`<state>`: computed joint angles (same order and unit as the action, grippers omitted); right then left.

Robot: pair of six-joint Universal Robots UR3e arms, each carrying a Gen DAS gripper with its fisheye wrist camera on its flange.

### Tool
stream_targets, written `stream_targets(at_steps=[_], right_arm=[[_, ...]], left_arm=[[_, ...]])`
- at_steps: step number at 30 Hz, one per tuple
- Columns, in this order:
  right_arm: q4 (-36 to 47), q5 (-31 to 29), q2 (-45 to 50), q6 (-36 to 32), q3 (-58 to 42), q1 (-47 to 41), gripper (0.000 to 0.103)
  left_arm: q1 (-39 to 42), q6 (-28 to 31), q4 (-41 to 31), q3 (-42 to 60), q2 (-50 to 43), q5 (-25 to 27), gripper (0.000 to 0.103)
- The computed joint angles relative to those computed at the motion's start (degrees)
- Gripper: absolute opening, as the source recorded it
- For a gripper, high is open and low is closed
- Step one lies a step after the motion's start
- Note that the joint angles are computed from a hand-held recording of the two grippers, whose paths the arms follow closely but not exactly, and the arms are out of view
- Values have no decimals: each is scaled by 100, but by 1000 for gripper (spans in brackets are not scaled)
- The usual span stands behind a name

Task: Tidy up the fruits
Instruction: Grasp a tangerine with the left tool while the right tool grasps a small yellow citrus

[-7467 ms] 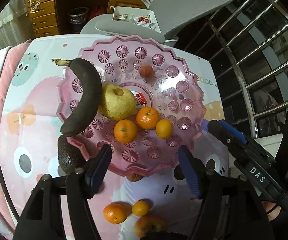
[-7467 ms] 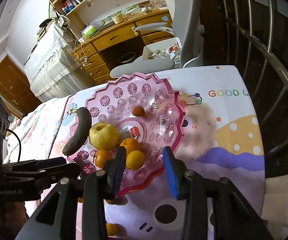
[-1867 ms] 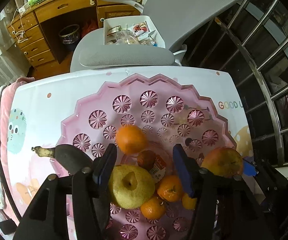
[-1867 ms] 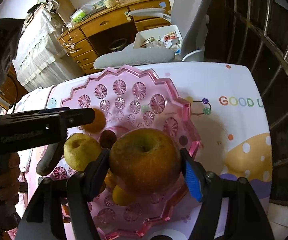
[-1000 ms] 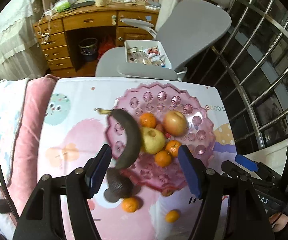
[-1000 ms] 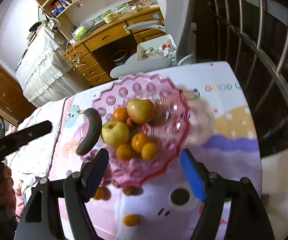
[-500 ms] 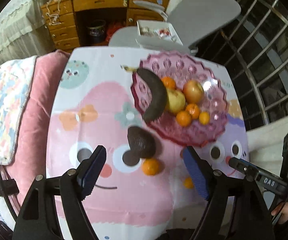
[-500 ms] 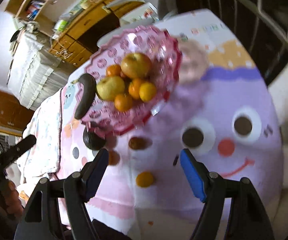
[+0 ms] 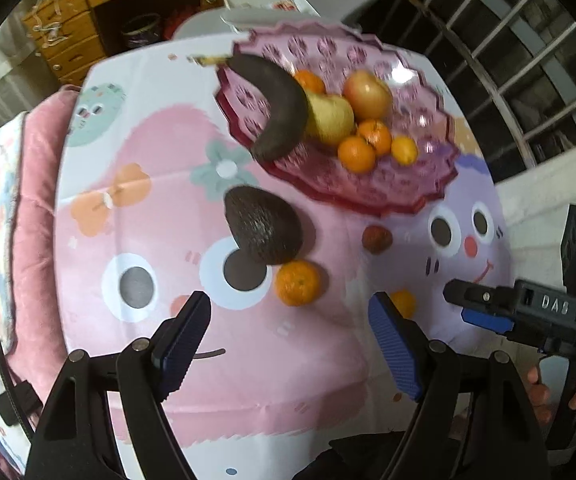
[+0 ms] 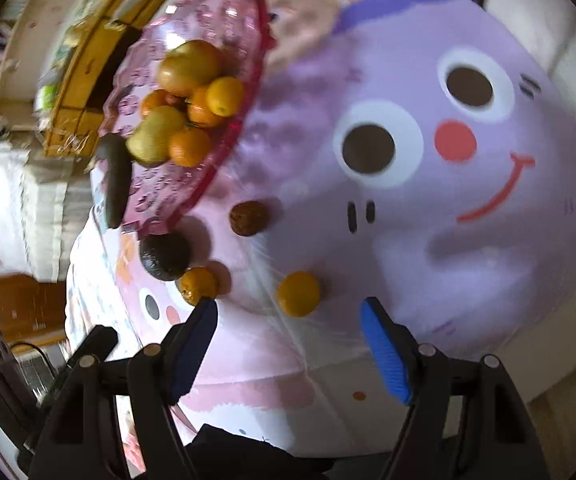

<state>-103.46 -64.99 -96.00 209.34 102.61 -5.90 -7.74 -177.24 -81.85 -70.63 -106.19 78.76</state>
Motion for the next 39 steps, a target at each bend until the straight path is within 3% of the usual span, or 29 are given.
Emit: stream_targets(at_steps=[12,18,31,34,39], right_arm=[[-720,-379,491,1916,251,834,74],[-826,-724,878,2442,26,1187,56],[-556,-1388,1593,2762,-859,1519,42],[-454,-1365,1695,2752,-960,1512,34],[-490,-1370,1731,2673,-977,1505,31]], left_arm=[[205,882,662,-754,-489,-406,79],[229,1104,849,-590,-931,-513,72],[305,1464,735,-377,-1356,-1076,64],[277,1473,696,-314,-1446,-1190,61],[204,1458,654,-202,-1589,-1383,51]])
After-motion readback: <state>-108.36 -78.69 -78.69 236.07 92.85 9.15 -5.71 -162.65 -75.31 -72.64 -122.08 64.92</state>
